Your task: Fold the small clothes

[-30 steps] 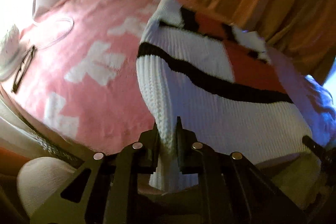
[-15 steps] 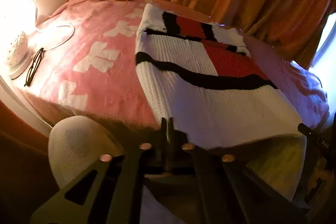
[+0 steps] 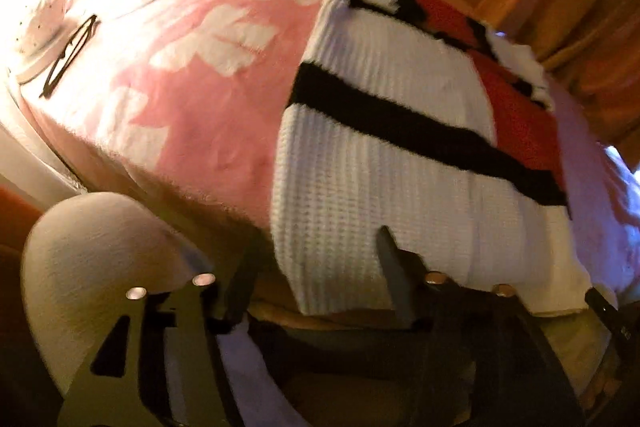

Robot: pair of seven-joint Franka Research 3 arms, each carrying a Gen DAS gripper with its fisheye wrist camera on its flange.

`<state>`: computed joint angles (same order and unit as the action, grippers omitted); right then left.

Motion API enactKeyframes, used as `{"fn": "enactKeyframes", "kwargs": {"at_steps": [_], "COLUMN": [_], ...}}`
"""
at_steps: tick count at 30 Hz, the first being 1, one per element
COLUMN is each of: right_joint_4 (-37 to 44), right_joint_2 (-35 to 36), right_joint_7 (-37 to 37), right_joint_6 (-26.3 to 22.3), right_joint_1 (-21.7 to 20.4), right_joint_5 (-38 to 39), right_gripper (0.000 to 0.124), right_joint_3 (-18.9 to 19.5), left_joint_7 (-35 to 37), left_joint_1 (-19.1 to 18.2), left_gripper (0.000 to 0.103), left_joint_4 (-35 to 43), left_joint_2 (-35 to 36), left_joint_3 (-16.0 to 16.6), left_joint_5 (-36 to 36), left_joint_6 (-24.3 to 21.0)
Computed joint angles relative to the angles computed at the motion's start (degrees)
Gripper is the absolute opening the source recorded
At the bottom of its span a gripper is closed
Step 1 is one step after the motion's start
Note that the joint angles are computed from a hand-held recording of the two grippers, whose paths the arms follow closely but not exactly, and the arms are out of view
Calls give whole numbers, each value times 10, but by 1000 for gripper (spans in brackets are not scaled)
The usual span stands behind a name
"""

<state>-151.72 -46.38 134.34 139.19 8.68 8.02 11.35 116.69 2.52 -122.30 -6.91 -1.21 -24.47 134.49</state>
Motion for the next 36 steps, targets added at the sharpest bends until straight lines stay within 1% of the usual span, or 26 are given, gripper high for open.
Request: {"fn": "enactKeyframes", "kwargs": {"at_steps": [1, 3, 5, 6, 9, 10, 11, 13, 14, 15, 16, 17, 18, 20, 22, 23, 24, 26, 29, 31, 34, 35, 36], "right_joint_4": [2, 8, 19, 23, 33, 33, 33, 30, 24, 9, 0, -9, -14, -16, -13, -12, -10, -5, -4, 6, 33, 47, 65], "right_joint_2": [6, 17, 33, 39, 67, 74, 81, 83, 80, 70, 60, 43, 29, 0, -33, -47, -61, -80, -115, -113, -88, -67, -36], "right_joint_7": [2, 13, 18, 19, 16, 15, 14, 15, 17, 11, 16, 20, 25, 38, 50, 51, 52, 53, 60, 56, 26, 7, -20], "right_joint_6": [-8, -19, -28, -32, -36, -34, -28, -19, -7, 25, 46, 68, 82, 92, 81, 77, 68, 49, 26, 28, 61, 82, 114], "right_joint_1": [-3, -11, -17, -18, -9, -6, -2, 2, 3, 15, 17, 14, 9, -5, -15, -14, -14, -11, -8, -10, -24, -30, -39], "right_joint_5": [-1, -8, -22, -27, -24, -20, -14, -9, -6, 18, 29, 32, 28, 17, 4, 2, -2, -5, -6, -6, -22, -30, -40], "right_gripper": [19, 40, 46, 49, 50, 50, 47, 31, 6, 6, 5, 5, 5, 4, 4, 4, 4, 4, 4, 4, 4, 4, 4], "right_joint_3": [0, 5, 11, 11, 0, -4, -9, -11, -13, -27, -27, -23, -15, 3, 18, 20, 23, 27, 34, 29, 24, 17, 6], "left_joint_7": [-6, -16, -30, -22, -8, -4, 3, -3, -3, -2, 2, 21, 37, 68, 97, 107, 114, 126, 129, 124, 121, 131, 144], "left_joint_1": [1, 2, 6, 7, 10, 11, 13, 18, 21, 24, 28, 32, 37, 38, 33, 31, 29, 26, 26, 25, 17, 14, 7], "left_gripper": [61, 62, 63, 63, 62, 60, 55, 48, 41, 28, 16, 10, 10, 9, 9, 8, 5, 5, 5, 5, 5, 6, 6], "left_joint_4": [4, 11, 18, 20, 18, 20, 26, 41, 47, 49, 51, 58, 56, 47, 38, 36, 35, 34, 38, 40, 79, 91, 111], "left_joint_2": [7, 24, 36, 41, 44, 45, 48, 54, 56, 55, 54, 52, 41, 14, -18, -33, -44, -65, -84, -89, -70, -62, -47], "left_joint_3": [-1, -3, -6, -6, -11, -11, -11, -11, -9, -9, -8, -4, 0, 3, 12, 19, 25, 40, 56, 60, 60, 58, 50], "left_joint_5": [4, 7, 9, -10, -37, -41, -52, -59, -63, -68, -74, -98, -116, -134, -156, -166, -171, -179, -178, -177, -192, -203, -214], "left_joint_6": [-2, -13, -23, -26, -19, -24, -34, -61, -74, -81, -88, -109, -121, -120, -128, -138, -148, -173, -207, -210, -206, -196, -169]}}
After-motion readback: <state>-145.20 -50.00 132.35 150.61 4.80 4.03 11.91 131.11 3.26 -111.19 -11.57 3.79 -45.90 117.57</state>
